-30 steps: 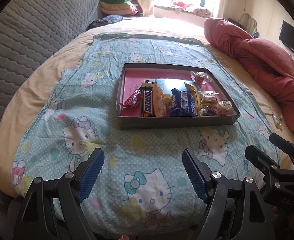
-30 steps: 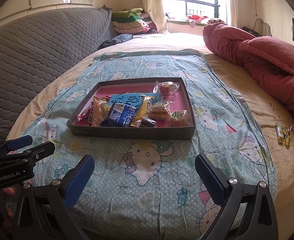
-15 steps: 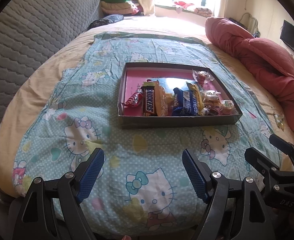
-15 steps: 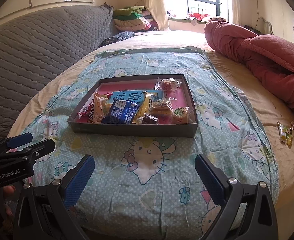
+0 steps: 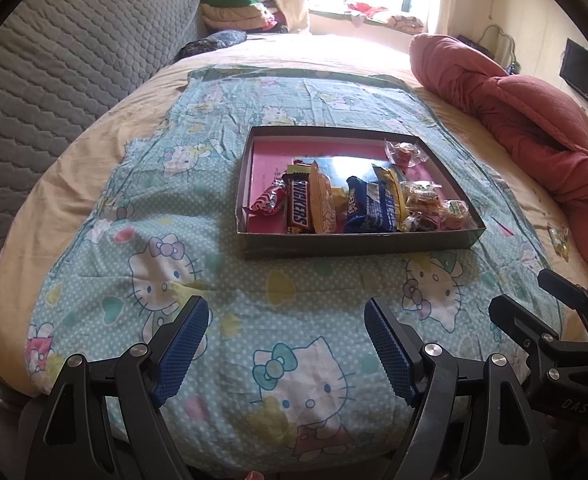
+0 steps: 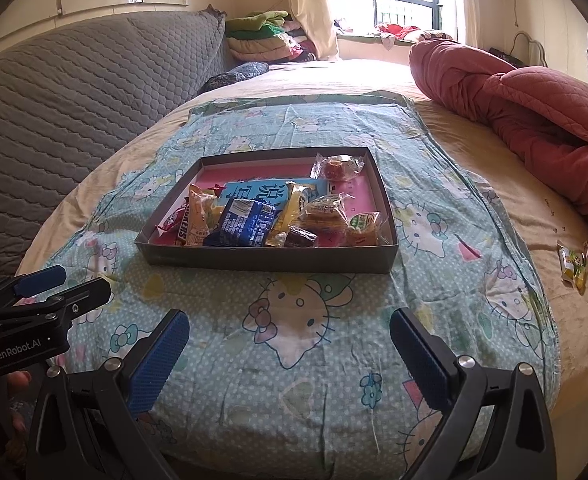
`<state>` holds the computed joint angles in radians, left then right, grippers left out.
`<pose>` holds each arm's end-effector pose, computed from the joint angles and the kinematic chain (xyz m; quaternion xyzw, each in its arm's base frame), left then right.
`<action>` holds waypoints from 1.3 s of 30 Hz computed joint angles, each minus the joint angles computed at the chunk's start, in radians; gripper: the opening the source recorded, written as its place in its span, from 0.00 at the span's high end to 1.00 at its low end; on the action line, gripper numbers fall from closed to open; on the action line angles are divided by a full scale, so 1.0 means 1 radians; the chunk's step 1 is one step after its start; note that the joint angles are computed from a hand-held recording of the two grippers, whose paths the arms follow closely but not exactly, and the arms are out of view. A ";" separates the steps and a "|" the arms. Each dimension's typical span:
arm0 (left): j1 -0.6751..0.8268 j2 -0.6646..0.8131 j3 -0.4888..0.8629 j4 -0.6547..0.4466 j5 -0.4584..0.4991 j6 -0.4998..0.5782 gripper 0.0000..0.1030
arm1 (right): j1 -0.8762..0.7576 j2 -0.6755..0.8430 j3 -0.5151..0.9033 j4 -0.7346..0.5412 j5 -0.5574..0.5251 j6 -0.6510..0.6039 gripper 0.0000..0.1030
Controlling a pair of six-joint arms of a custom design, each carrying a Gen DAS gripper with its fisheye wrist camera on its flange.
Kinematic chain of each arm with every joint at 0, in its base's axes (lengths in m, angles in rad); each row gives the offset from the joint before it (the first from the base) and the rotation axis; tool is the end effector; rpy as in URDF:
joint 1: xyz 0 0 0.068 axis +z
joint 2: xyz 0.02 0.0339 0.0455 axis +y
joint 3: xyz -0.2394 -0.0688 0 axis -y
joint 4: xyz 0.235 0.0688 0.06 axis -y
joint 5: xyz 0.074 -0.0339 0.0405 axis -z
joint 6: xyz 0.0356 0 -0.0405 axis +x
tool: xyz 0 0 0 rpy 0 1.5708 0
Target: Organize snacks
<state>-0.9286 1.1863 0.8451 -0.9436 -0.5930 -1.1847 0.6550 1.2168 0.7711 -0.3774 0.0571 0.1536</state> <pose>0.1363 -0.1490 0.2140 -0.1622 0.9335 0.0236 0.3188 0.1990 0.1503 0.2106 -0.2208 0.9040 0.1192 0.3461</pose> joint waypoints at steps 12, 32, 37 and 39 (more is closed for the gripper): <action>0.004 0.000 0.001 -0.001 0.005 0.001 0.21 | -0.009 0.013 0.004 -0.004 -0.014 0.004 0.02; 0.016 0.016 -0.018 0.039 0.027 0.022 0.21 | -0.011 0.031 0.005 0.009 -0.019 0.012 0.02; 0.037 0.055 -0.029 0.126 0.072 0.087 0.21 | -0.030 0.076 0.010 0.042 -0.046 0.008 0.02; 0.068 0.032 -0.038 0.143 0.067 0.130 0.21 | -0.068 0.110 0.022 0.061 -0.087 0.006 0.02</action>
<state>-0.8608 1.2179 0.8071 -0.8003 -0.5257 -1.0550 0.5872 1.3263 0.7928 -0.3167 -0.0297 0.1592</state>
